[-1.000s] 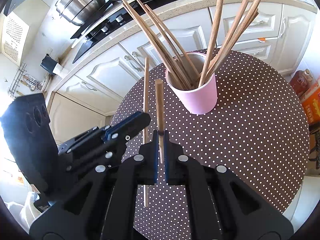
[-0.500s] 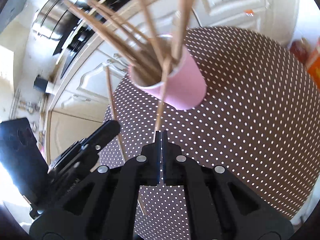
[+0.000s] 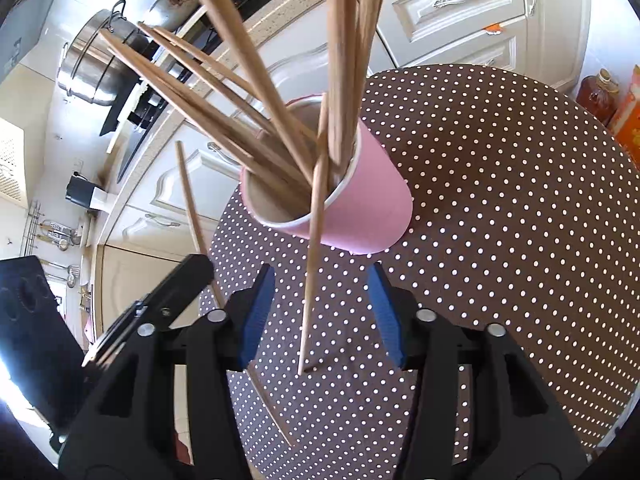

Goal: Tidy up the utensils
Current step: 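Lift both held chopsticks upright over the pink cup, then lower the chopsticks into the pink cup and open both tools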

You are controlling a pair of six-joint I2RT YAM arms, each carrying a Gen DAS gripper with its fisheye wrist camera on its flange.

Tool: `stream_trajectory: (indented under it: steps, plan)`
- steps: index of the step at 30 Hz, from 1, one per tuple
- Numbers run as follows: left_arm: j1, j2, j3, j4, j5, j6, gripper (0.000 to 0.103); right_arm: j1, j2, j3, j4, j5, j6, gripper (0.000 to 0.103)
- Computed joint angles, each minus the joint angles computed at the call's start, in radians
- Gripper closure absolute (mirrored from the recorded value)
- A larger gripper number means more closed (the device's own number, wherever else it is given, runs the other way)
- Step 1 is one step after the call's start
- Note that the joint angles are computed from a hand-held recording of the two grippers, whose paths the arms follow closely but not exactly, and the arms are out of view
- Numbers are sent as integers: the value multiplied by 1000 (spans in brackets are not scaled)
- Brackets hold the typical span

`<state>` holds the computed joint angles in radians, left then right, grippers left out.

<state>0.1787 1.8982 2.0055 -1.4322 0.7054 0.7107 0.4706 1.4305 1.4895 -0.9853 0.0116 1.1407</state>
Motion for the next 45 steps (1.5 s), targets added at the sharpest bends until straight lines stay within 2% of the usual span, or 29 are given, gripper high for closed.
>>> stream_trajectory:
  steps: [4, 5, 6, 8, 11, 14, 20, 24, 28, 33, 38, 45]
  plan:
    - [-8, 0, 3, 10, 5, -4, 97, -16, 15, -7, 39, -26, -21, 75]
    - [-10, 0, 4, 10, 6, -5, 97, -16, 20, -3, 44, -26, -25, 79]
    - [-13, 0, 7, 15, 9, -10, 97, -19, 25, 0, 49, -30, -34, 88]
    - [-16, 3, 18, 15, 18, -18, 97, -18, 50, 31, 38, -24, -52, 96]
    - [-18, -2, 41, 20, 42, -24, 97, 6, 64, 91, -10, 32, -87, 97]
    - [-21, -12, 70, 40, 78, -42, 97, 45, 92, 206, -113, 111, -140, 97]
    - [-48, -6, 165, 117, 170, -169, 97, 69, 128, 400, -234, 207, -191, 98]
    - [-78, 1, 208, 207, 197, -285, 97, 57, 153, 518, -296, 247, -235, 98]
    - [-109, -9, 204, 342, 190, -410, 97, 37, 202, 664, -363, 277, -288, 98]
    - [-154, -48, 121, 534, 144, -527, 97, 14, 248, 800, -425, 303, -335, 98]
    - [-189, -87, 15, 694, 83, -583, 97, -19, 293, 900, -467, 311, -380, 98]
    - [-226, -112, -92, 825, 17, -603, 97, -54, 300, 897, -448, 290, -423, 98]
